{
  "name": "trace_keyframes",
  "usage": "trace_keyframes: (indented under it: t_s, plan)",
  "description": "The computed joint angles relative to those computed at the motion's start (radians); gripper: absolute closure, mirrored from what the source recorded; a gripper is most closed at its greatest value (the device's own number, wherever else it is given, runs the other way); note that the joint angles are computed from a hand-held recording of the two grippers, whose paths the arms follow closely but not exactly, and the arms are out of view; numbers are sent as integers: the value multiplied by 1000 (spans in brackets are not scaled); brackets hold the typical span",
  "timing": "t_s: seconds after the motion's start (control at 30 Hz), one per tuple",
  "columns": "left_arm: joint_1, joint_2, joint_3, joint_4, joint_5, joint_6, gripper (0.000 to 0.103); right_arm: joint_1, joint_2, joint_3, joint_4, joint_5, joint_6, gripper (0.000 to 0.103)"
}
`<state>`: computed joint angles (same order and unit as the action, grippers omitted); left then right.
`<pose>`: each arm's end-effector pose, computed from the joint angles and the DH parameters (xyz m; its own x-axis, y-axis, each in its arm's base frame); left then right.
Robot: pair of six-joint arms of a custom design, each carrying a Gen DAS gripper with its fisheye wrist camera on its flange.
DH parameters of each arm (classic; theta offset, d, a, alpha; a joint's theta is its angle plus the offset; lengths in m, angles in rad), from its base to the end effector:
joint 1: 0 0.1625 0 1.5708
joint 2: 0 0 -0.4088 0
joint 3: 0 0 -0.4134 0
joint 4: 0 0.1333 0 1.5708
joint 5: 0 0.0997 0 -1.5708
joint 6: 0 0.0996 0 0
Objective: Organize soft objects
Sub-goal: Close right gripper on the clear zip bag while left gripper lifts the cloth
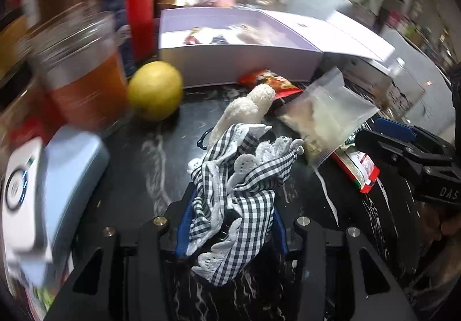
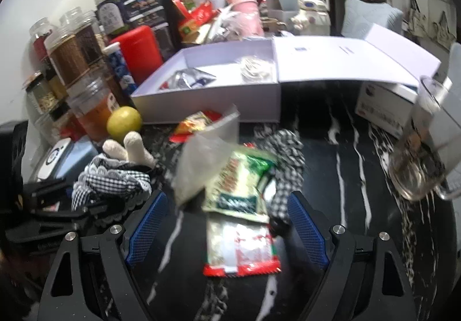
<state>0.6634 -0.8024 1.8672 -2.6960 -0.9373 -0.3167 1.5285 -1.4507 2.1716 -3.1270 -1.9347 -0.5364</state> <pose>-0.3456 -0.5141 0.0207 -0.7433 0.3911 -0.5427 0.5840 0.7750 -0.2414 0.0768 -0.4991 0.3070 -0.8075 -0.0820 0.5842 -0.4471 0.7312 -0.5153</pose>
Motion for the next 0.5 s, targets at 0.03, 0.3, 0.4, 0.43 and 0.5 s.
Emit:
trace_keyframes:
  t_s: [0.03,0.3,0.4,0.43,0.5]
  plan:
    - [-5,-7,13,-4,13,-29,58,5,9,-7,2,2,0,16]
    - [12,-15,26,-25,-12,-27,58,7,75,-69,46,26,25,26]
    - [24,-12,23,-53,-39,-9,56,-4,91,-92,73,54,50,34]
    - [25,-10,22,-61,-42,-1,56,-6,95,-97,78,56,51,37]
    - [29,-4,15,-68,-47,13,56,-8,105,-105,79,58,54,48]
